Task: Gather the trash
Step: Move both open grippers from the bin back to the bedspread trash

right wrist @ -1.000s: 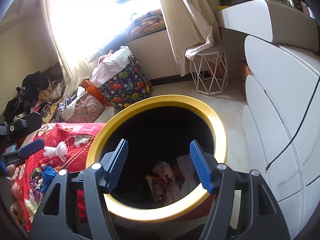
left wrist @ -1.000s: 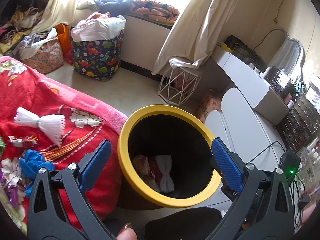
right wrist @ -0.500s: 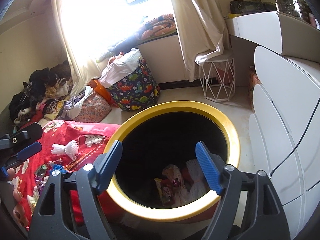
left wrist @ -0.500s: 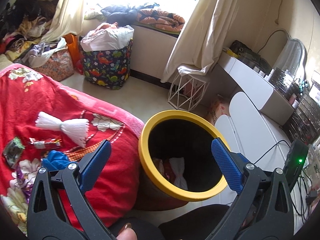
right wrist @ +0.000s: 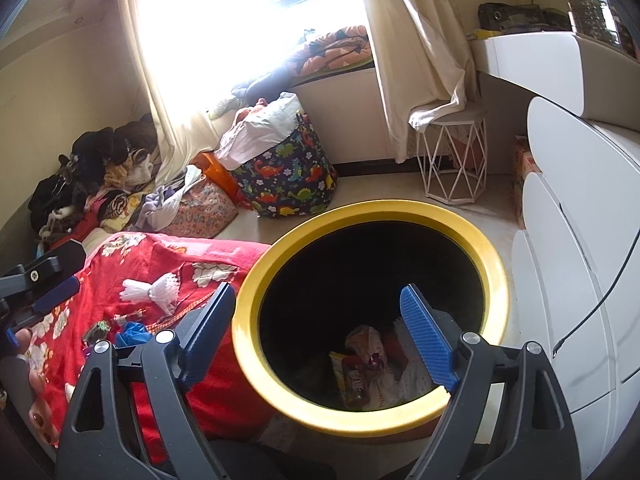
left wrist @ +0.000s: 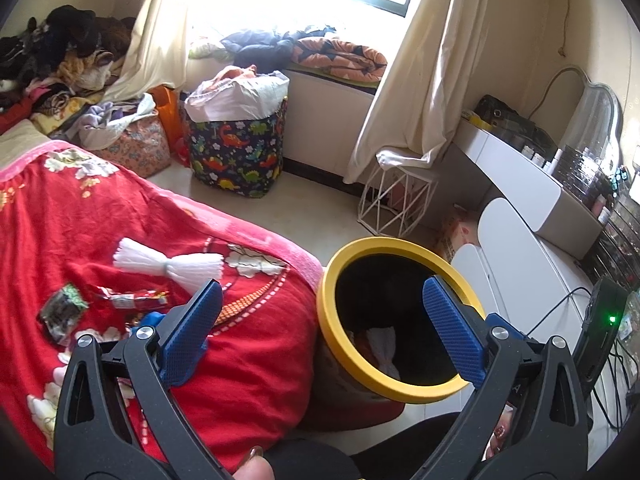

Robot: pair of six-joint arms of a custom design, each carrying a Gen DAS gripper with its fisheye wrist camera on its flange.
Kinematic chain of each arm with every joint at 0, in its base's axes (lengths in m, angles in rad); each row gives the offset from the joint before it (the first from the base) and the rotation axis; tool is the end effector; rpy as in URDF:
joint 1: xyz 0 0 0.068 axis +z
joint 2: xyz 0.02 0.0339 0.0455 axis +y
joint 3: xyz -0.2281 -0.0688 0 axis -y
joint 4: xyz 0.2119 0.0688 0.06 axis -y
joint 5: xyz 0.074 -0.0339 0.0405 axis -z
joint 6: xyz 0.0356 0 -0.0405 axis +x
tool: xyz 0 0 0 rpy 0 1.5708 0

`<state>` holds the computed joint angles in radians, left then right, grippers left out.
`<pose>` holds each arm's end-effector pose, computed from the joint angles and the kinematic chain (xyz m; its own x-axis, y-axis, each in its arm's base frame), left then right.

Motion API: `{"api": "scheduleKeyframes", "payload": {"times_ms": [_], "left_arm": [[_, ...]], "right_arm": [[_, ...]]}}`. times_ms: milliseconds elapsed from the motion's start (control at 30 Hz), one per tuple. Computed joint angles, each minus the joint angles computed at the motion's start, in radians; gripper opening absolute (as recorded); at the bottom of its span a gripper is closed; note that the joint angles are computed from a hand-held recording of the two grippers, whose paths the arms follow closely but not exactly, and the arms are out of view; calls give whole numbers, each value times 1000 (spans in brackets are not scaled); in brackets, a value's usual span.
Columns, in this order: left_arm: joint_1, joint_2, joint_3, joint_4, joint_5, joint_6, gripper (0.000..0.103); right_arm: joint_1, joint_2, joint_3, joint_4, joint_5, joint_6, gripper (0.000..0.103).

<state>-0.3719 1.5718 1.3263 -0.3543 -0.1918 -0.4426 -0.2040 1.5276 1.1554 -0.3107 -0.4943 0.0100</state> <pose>0.3102 -0.1137 0.2868 -0.5652 -0.2308 -0.7920 -0.0354 0.9660 -0.2563 0.3080 -0.0465 0.2537 -0.6198 0.1372 -0.7727 -0.1759 0.9353 0.3071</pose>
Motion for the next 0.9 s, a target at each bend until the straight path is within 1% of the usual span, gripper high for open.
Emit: {"api": "scheduleKeyframes", "payload": {"times_ms": [167, 300, 900], "left_arm": [[21, -36, -32, 7, -8, 9, 92], [36, -57, -45, 7, -13, 18, 92], [159, -169, -150, 22, 30, 28, 92]], "right_arm": [[23, -8, 9, -13, 1, -8, 82], [50, -17, 11, -21, 6, -10, 84], [209, -53, 11, -46, 77, -14, 86]]}}
